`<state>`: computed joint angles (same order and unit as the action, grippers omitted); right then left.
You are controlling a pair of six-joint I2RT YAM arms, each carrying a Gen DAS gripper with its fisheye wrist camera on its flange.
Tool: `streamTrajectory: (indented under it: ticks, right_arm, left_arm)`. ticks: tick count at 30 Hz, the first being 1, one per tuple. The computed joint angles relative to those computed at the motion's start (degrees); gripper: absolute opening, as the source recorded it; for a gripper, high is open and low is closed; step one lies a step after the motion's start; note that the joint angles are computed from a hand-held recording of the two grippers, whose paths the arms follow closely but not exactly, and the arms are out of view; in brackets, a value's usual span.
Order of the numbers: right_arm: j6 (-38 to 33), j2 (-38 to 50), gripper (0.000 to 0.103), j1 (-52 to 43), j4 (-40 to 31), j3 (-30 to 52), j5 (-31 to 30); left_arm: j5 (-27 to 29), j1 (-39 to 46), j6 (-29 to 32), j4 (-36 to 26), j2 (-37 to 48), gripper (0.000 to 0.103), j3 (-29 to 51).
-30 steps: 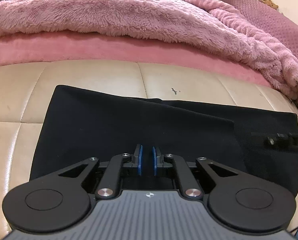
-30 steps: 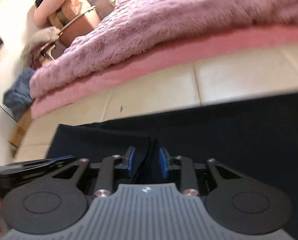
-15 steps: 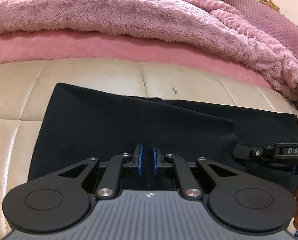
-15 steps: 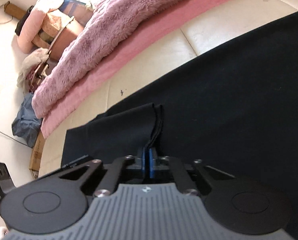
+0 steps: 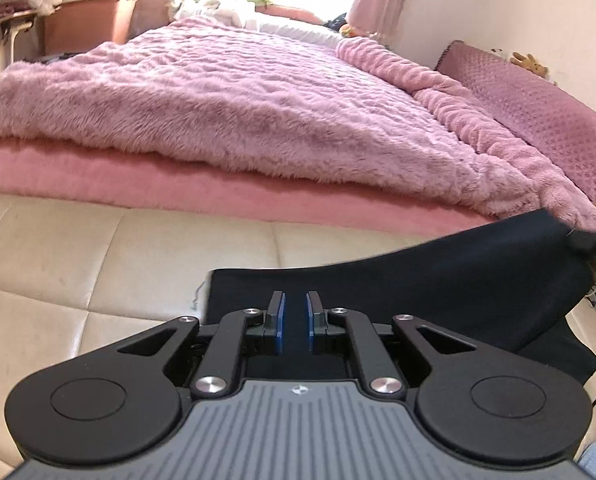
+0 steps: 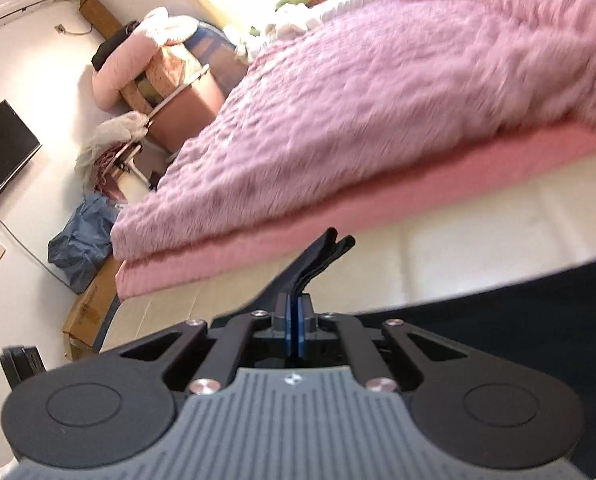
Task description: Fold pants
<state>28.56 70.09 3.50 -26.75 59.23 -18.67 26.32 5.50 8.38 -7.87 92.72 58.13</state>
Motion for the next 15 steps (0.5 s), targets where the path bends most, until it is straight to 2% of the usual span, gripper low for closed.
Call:
streamTrajectory:
  ticks: [5, 9, 12, 15]
  right_arm:
    - [-11.0, -1.7, 0.000, -17.5, -15.2, 9.6, -9.2]
    - [-22.4, 0.9, 0.000, -30.9, -25.5, 16.5, -13.2]
    - [-29.4, 3.8, 0.000, -39.7, -28.8, 17.5, -14.9]
    - [-34.7, 7.4, 0.000, -45.3, -27.8, 15.2, -16.1]
  left_arm:
    - [-0.9, -3.8, -0.3, 1.1, -0.2, 0.010, -1.4]
    - [-2.9, -8.5, -0.2, 2.0, 1.3, 0.010, -1.8]
    - [-5.1, -11.9, -0.1, 2.5, 3.6, 0.010, -1.0]
    - [-7.1, -14.8, 0.5, 2.7, 6.3, 0.010, 0.2]
